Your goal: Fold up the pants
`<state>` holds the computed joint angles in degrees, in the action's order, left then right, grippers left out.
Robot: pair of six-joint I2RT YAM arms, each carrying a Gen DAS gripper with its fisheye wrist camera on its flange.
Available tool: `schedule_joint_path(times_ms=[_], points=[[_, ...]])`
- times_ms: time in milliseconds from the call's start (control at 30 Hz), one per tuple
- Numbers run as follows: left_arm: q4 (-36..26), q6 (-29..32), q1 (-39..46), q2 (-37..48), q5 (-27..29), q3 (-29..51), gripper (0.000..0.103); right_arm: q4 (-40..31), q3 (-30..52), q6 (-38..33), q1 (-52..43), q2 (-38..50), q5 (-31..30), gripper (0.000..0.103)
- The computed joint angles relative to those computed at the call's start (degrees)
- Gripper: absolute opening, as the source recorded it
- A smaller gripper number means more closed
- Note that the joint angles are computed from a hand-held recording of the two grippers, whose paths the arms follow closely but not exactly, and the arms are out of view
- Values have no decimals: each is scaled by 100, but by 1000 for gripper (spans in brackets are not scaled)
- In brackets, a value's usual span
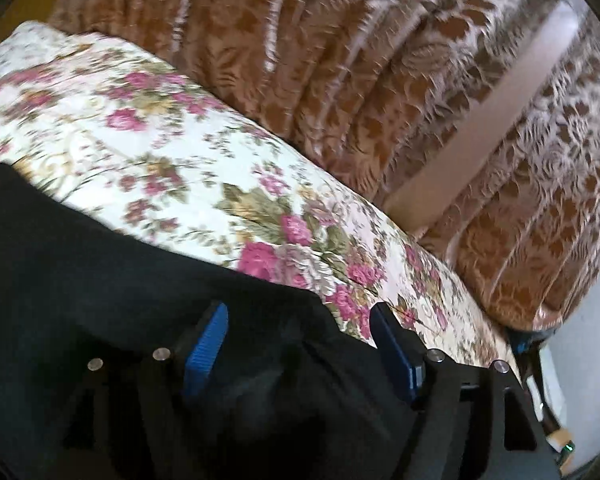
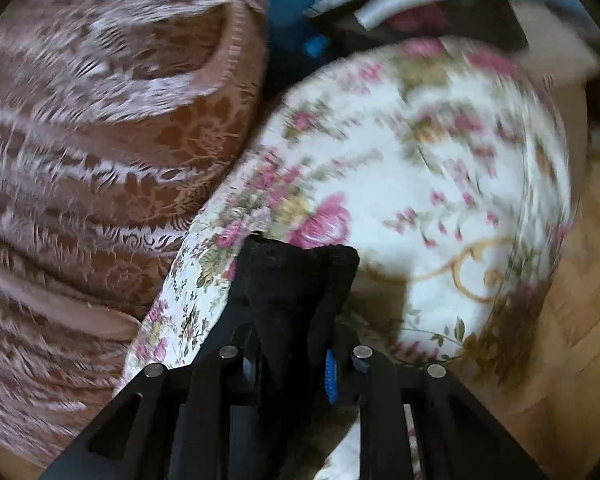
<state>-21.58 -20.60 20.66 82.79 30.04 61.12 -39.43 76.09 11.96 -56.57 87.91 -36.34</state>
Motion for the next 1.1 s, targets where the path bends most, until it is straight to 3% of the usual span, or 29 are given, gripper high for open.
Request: schedule_joint_path(times_ms=[233, 500, 733, 967, 1100], points=[[166, -239, 336, -440, 8, -627, 74, 83, -77, -98, 834, -1345, 504, 21], [84, -106, 371, -747, 266, -985, 74, 416, -262, -725, 3291, -2930, 1486, 21], [-206, 167, 355, -865, 616, -1014, 74, 239, -560, -1097, 5760, -3028, 2534, 22], [-378, 332, 387, -1044, 908, -1093, 74, 156, -1265, -1092, 7110, -2797, 2779, 22], [-461, 409, 288, -1108, 981, -1114, 74, 122, -1682, -1031, 7518, -2511, 2688, 29]])
